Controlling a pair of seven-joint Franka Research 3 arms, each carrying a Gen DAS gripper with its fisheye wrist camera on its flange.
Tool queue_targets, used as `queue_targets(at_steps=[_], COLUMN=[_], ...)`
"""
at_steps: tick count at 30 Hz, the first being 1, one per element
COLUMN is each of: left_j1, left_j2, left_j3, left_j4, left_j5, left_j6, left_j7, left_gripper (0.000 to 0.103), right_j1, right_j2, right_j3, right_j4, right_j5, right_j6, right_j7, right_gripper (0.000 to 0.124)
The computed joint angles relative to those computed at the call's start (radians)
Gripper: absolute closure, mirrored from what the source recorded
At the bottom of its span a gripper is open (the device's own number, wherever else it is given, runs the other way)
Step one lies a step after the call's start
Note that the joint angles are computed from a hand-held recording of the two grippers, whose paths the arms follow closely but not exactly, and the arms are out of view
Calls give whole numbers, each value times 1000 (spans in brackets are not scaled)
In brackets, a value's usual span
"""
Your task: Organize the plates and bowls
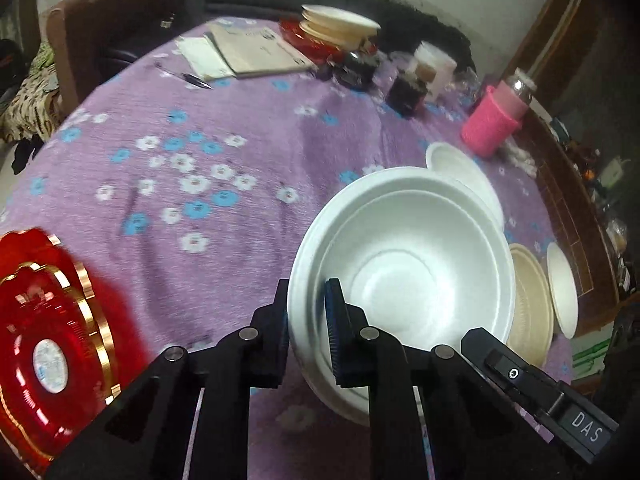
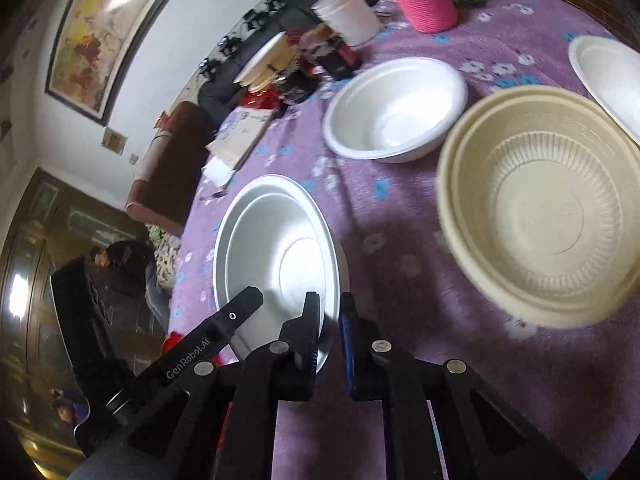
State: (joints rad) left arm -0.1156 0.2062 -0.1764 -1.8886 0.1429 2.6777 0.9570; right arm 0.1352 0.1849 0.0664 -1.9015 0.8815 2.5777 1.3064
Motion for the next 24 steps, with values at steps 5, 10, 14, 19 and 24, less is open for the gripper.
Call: queue_targets(at_steps=[5, 10, 14, 19, 24], left_j1=[14, 27, 41, 63, 85], left_j2=[-93, -175, -231, -293, -347], left_j3=[15, 29, 38, 43, 49], left_j4=[-110, -209, -275, -347, -406], left_j5=[8, 39, 67, 117, 138], left_j6=[53, 95, 118, 142, 164], left_j7=[-35, -88, -131, -188, -223], left_gripper=[90, 90, 90, 90, 90], right_j1=[17, 50, 75, 103, 129], right_j2=[-41, -75, -93, -107, -115], right_j3=[13, 19, 22, 26, 33], right_j4=[-28, -52, -63, -69, -68], right_j5=[26, 33, 30, 29, 28], right_j6=[-4, -2, -1, -3, -4], right_j7=[-52, -91, -114, -137, -152], right_gripper=[114, 114, 114, 115, 115])
